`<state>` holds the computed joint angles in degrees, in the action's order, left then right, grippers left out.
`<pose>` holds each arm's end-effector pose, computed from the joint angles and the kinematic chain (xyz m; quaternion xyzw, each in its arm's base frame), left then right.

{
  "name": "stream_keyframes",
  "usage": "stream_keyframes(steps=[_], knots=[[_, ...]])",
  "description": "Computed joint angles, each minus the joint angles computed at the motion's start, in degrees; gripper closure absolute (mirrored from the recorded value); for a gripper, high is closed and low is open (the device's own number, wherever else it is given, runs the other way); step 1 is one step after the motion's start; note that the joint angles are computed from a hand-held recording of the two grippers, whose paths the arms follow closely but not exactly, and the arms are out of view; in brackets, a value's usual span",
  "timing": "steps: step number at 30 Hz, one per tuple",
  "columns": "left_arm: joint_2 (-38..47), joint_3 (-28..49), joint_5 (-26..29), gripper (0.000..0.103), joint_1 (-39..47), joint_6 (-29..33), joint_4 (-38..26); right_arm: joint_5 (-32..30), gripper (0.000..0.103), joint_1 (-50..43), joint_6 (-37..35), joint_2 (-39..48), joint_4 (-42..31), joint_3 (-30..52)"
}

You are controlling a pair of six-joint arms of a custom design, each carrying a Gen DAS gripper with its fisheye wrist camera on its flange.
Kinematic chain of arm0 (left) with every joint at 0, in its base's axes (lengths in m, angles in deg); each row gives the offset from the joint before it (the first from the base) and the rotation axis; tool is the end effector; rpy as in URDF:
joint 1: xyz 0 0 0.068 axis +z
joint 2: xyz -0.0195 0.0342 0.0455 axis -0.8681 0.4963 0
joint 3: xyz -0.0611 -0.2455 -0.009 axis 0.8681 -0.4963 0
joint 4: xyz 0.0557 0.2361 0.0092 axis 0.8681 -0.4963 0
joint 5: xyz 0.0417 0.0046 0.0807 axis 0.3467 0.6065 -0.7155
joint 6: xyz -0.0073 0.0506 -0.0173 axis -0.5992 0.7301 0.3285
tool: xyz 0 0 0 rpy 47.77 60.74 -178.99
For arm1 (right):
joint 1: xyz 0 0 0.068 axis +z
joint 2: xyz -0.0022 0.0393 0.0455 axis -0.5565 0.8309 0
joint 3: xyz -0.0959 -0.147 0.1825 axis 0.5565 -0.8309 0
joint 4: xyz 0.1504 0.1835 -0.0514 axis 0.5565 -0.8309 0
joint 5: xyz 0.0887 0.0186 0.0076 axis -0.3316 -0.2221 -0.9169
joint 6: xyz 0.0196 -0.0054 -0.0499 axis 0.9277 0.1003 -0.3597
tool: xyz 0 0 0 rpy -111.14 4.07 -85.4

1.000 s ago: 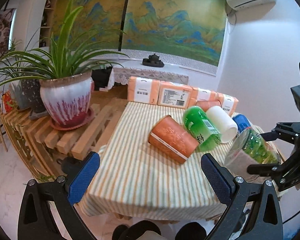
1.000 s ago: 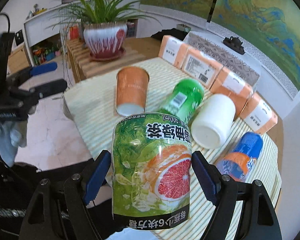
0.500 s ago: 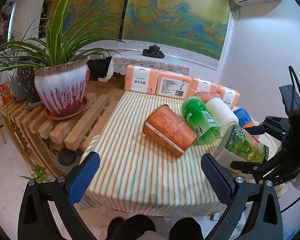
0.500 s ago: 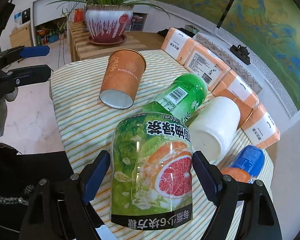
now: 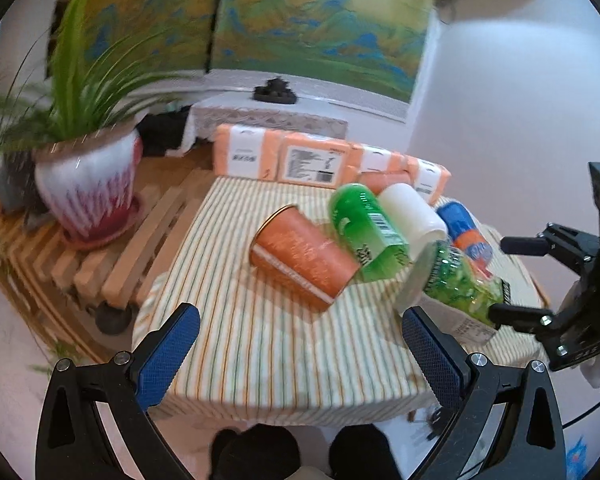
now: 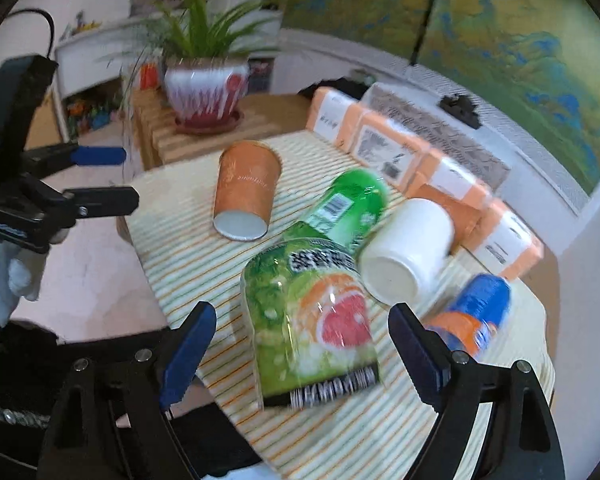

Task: Flip cup upside down
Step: 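Close the left tool on the green cup while the right tool releases it, then rotate the held green cup with the left tool onto its end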

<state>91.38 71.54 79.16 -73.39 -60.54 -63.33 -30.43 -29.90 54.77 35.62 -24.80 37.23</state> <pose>0.3121 -0.0837 0.2190 0.1872 0.8744 -0.1730 0.4128 0.2977 0.0233 0.2312 -0.2090 0.9050 -0.0138 0.3703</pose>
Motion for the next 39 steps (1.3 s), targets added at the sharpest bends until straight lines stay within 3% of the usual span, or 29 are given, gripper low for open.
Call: stream_keyframes(steps=[5, 12, 17, 23, 32, 39], knots=[[2.8, 8.4, 0.6, 0.001, -2.7, -1.7, -10.2, 0.7, 0.018, -2.8, 10.4, -12.7, 4.5, -11.4], [11.4, 19.6, 0.6, 0.001, -7.3, -18.9, -21.1, 6.8, 0.018, -3.8, 22.0, -29.8, 6.1, -25.1], [15.2, 23.5, 1.5, 0.001, -10.3, -33.1, -23.8, 7.5, 0.018, -4.8, 22.1, -41.0, 3.0, -31.8], [17.3, 28.2, -1.4, 0.001, -14.8, -42.4, -26.0, 2.4, 0.018, -13.6, 19.4, -49.9, -0.6, -35.6], [25.4, 38.4, -4.4, 0.001, -18.2, -50.0, -30.2, -1.6, 0.018, -21.6, 16.4, -60.3, -5.2, -39.6], [28.8, 41.0, -6.2, 0.002, -19.1, -52.3, -29.8, -5.1, 0.018, -26.2, 14.7, -59.6, -4.8, -40.5]])
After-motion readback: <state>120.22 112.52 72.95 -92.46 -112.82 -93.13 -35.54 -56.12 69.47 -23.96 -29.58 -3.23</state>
